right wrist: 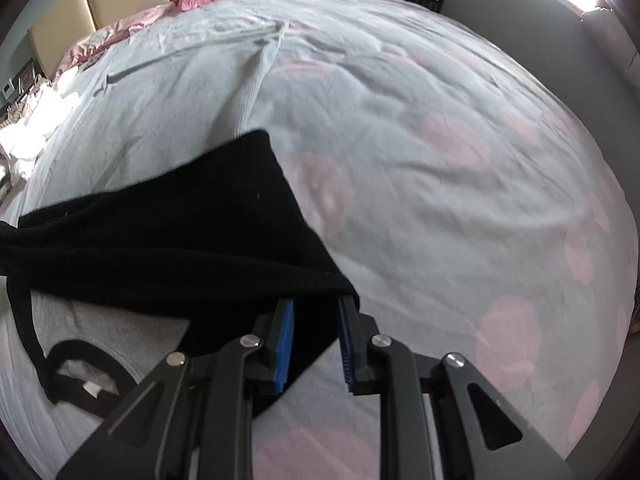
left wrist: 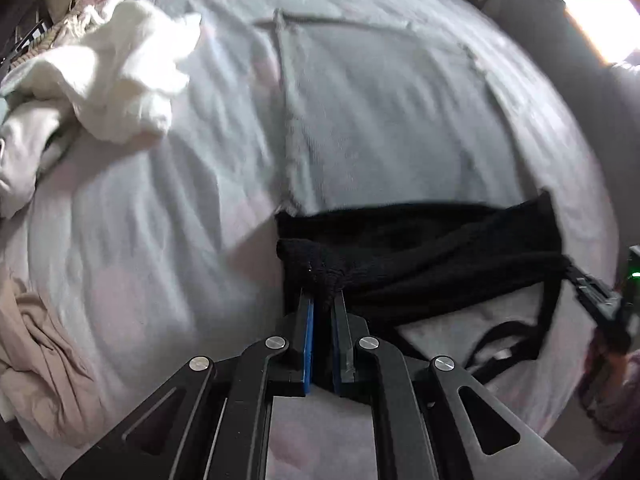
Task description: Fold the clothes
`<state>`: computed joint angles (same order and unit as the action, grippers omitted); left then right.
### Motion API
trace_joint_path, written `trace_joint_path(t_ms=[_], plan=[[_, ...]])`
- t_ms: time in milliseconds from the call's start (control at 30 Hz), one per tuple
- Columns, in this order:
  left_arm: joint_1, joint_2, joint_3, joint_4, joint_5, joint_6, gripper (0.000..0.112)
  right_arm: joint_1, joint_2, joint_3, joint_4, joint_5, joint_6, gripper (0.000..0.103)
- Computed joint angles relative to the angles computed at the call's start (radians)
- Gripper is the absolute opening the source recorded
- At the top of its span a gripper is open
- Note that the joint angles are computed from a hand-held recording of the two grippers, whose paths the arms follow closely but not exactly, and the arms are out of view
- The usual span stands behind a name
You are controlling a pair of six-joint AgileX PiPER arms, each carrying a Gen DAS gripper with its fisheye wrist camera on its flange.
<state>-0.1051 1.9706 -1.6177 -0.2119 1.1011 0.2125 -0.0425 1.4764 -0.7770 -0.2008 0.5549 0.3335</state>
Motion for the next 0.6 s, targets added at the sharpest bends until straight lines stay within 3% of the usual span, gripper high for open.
trace_joint_path(t_ms=[267,367,600], plan=[[0.046,-0.012,0.078,0.015,-0.006,0.000,0.027,-0.017,-0.115,0.026,0.059,0.127,-0.163,0.019],[0.054,-0.033,0.058,-0.012,0.004,0.021,0.041,-0.011,-0.162,0.011,0.078,0.176,-0.222,0.019],[0.031,0.096,-0.122,0.007,0.047,0.004,0.041,-0.006,0.001,-0.180,0.229,0.140,-0.344,0.019]])
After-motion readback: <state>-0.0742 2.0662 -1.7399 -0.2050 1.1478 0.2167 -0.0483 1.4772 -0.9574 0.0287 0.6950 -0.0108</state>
